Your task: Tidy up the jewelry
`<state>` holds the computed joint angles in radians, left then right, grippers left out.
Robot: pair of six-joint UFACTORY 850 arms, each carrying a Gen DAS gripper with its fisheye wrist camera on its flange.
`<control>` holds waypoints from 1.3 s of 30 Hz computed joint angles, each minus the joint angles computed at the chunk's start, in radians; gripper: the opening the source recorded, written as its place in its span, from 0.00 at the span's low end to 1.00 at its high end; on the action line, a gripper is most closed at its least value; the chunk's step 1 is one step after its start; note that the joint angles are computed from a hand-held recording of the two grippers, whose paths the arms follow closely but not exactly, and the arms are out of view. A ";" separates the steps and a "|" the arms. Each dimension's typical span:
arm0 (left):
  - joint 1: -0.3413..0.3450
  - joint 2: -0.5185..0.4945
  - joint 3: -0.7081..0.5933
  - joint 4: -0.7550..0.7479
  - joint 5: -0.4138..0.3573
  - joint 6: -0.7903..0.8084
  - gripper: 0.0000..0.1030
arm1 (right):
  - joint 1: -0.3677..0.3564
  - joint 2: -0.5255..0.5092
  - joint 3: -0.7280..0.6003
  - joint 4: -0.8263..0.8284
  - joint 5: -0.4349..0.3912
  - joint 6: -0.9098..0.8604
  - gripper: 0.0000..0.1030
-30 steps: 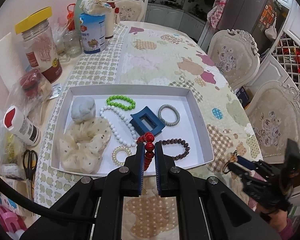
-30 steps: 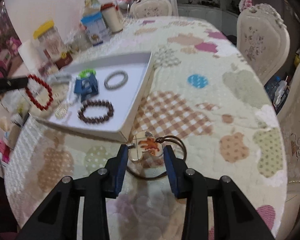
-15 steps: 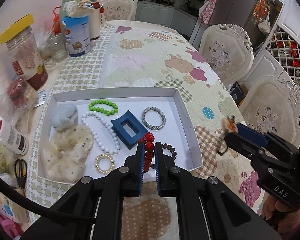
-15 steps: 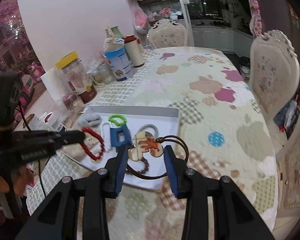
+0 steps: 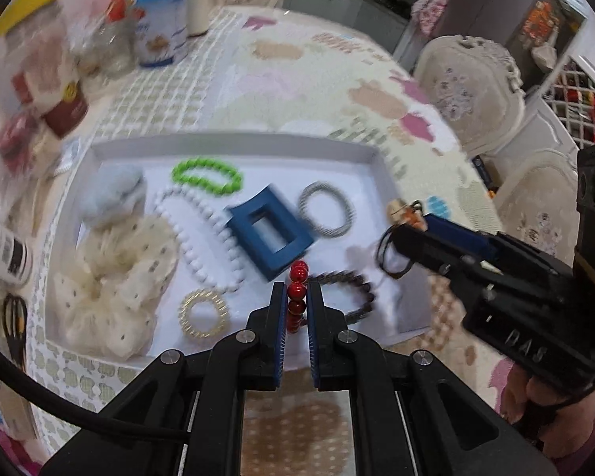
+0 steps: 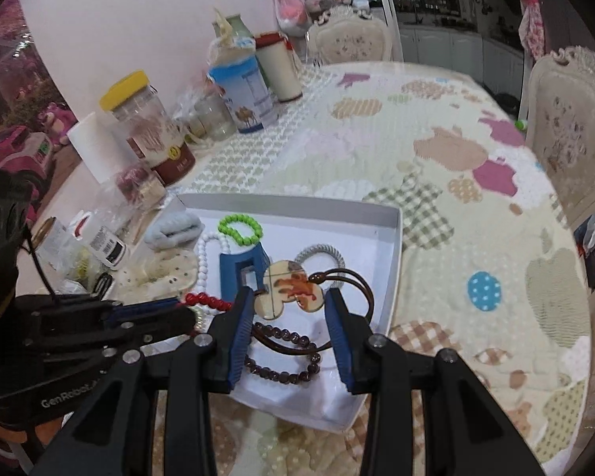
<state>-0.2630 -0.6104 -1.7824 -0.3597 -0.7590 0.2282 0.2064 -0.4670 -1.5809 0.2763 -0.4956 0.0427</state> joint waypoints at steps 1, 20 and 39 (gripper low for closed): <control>0.004 -0.002 0.005 0.005 -0.001 -0.008 0.08 | -0.002 -0.013 -0.007 0.007 -0.008 -0.005 0.37; 0.016 -0.008 0.049 0.089 0.026 -0.085 0.21 | 0.012 -0.146 -0.084 -0.102 -0.107 0.061 0.37; -0.002 0.131 0.200 0.233 0.188 -0.225 0.38 | 0.050 0.067 0.118 -0.195 0.025 0.250 0.55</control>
<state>-0.2654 -0.4793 -1.5825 -0.1271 -0.5709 0.0028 0.2563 -0.3996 -1.4625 0.0816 -0.4702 0.2927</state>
